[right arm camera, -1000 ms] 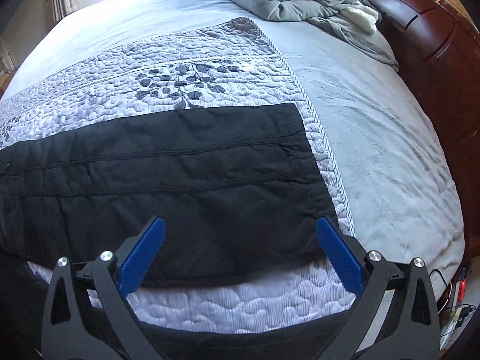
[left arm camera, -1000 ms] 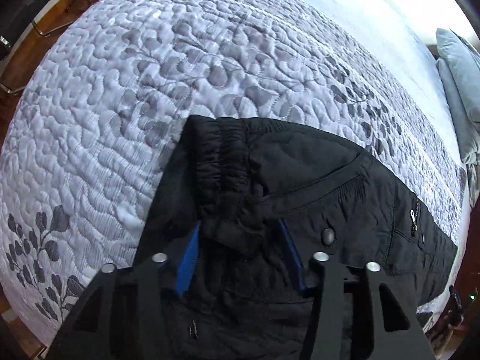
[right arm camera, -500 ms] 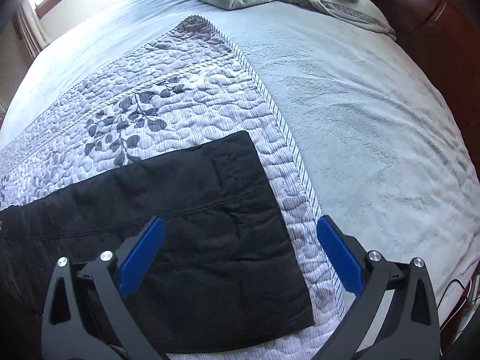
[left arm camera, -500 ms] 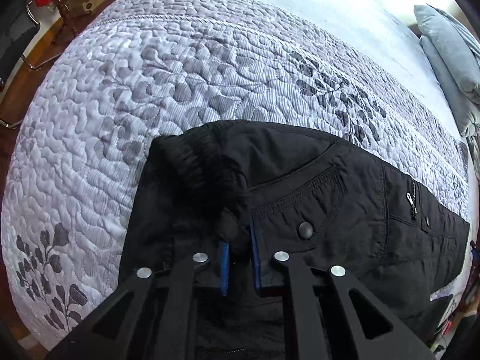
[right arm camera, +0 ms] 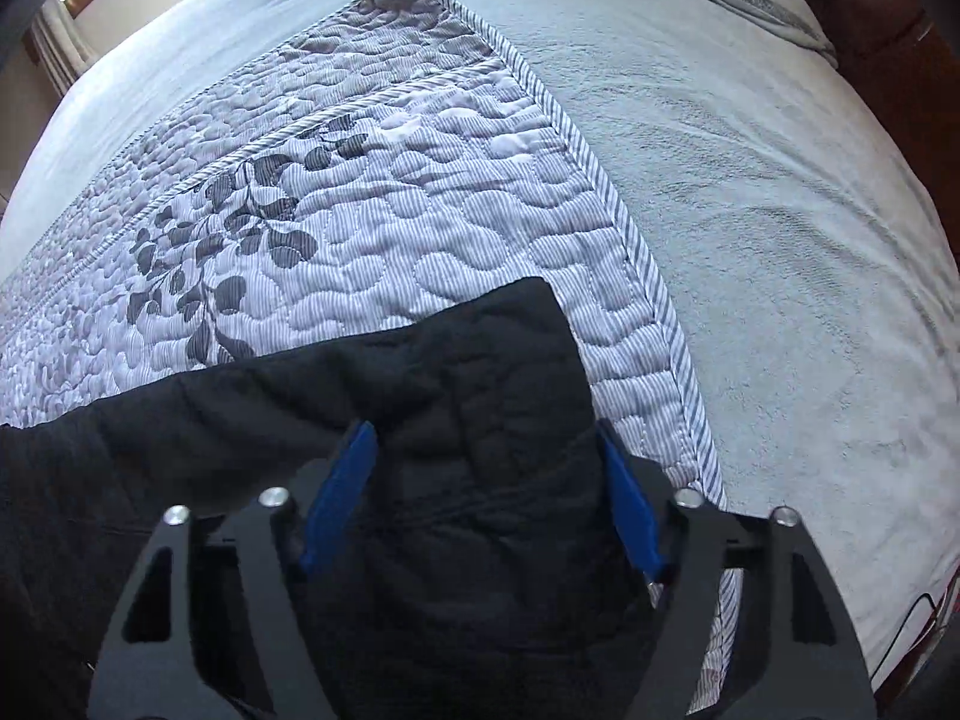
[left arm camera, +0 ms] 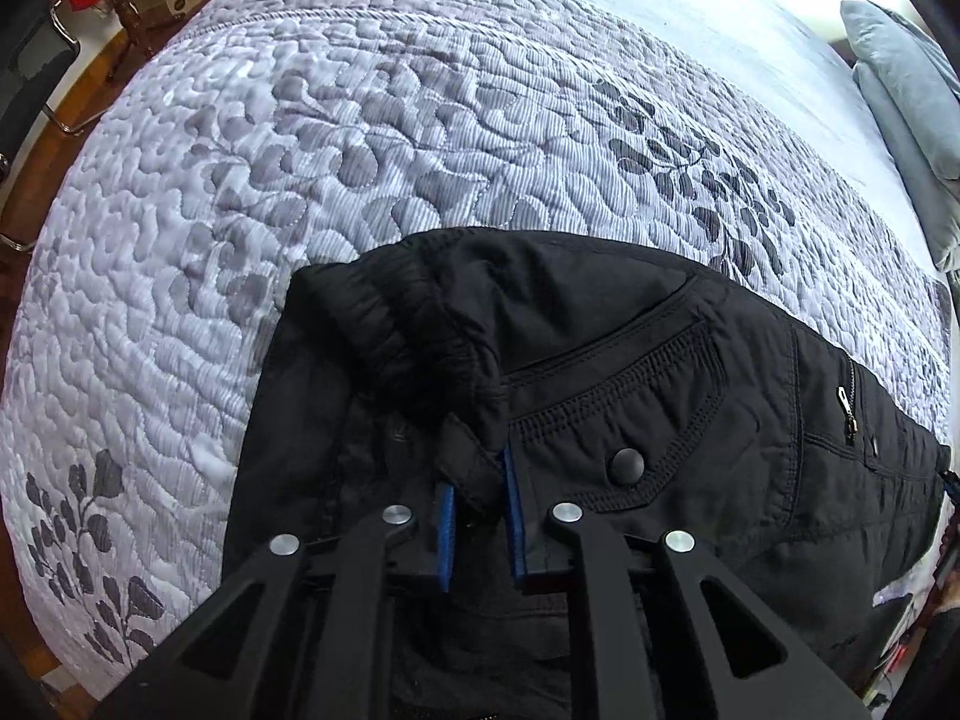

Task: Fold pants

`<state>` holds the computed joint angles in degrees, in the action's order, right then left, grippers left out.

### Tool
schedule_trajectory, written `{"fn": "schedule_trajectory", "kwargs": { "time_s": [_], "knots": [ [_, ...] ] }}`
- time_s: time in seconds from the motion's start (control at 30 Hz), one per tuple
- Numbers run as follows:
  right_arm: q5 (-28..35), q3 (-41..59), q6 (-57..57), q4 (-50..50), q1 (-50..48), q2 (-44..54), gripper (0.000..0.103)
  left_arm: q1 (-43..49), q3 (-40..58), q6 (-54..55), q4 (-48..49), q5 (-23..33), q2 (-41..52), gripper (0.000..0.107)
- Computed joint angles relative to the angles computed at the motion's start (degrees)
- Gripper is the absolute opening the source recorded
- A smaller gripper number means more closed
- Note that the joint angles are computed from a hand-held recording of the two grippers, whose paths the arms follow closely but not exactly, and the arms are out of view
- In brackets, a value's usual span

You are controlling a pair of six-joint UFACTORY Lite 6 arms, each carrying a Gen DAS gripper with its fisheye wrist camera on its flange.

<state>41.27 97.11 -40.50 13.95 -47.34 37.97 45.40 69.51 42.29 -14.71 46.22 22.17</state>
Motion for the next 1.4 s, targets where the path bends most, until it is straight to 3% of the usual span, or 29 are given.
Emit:
{"fn": "schedule_trajectory", "kwargs": {
  "time_s": [0.03, 0.07, 0.13, 0.23, 0.4, 0.53, 0.7, 0.93, 1.03, 1.23, 1.4],
  "knots": [
    [0.6, -0.2, -1.1, 1.0, -0.2, -0.5, 0.030, 0.0, 0.4, -0.3, -0.4, 0.2, 0.4, 0.014],
    [1.7, -0.5, -2.4, 2.9, -0.5, -1.2, 0.020, 0.3, 0.5, -0.2, -0.7, 0.4, 0.6, 0.014],
    [0.9, -3.2, -3.9, 4.1, -0.2, -4.2, 0.013, 0.6, -0.3, 0.4, -1.8, -0.3, -0.3, 0.013],
    [-4.5, -11.8, -8.0, 4.1, 0.2, -12.6, 0.012, 1.4, -2.2, 3.3, -4.0, -1.0, -2.7, 0.011],
    [-3.1, -19.6, -24.9, 19.9, -5.6, -25.0, 0.012, 7.9, -4.1, 14.2, -14.9, 5.3, -9.1, 0.011],
    [4.1, -23.5, -38.1, 32.8, -12.8, -33.7, 0.012, 12.1, -7.2, 21.7, -19.3, 10.6, -16.5, 0.011],
    [16.9, -28.9, -53.4, 44.0, -27.4, -42.2, 0.012, 25.3, -8.2, 32.7, -26.5, 25.3, -23.0, 0.011],
    [36.0, -30.1, -66.1, 49.3, -51.9, -37.6, 0.013, 48.5, -5.5, 48.4, -24.8, 44.9, -20.4, 0.012],
    [42.2, -27.8, -67.7, 47.0, -60.2, -31.8, 0.013, 55.3, -2.3, 52.5, -21.2, 48.5, -16.2, 0.012],
    [48.8, -23.5, -73.2, 40.7, -74.1, -21.8, 0.014, 64.7, 1.9, 60.9, -13.7, 48.2, -8.3, 0.014],
    [44.6, -20.3, -78.8, 34.1, -81.6, -12.7, 0.017, 70.6, 2.2, 67.1, -8.3, 43.2, -3.3, 0.014]
  ]
}}
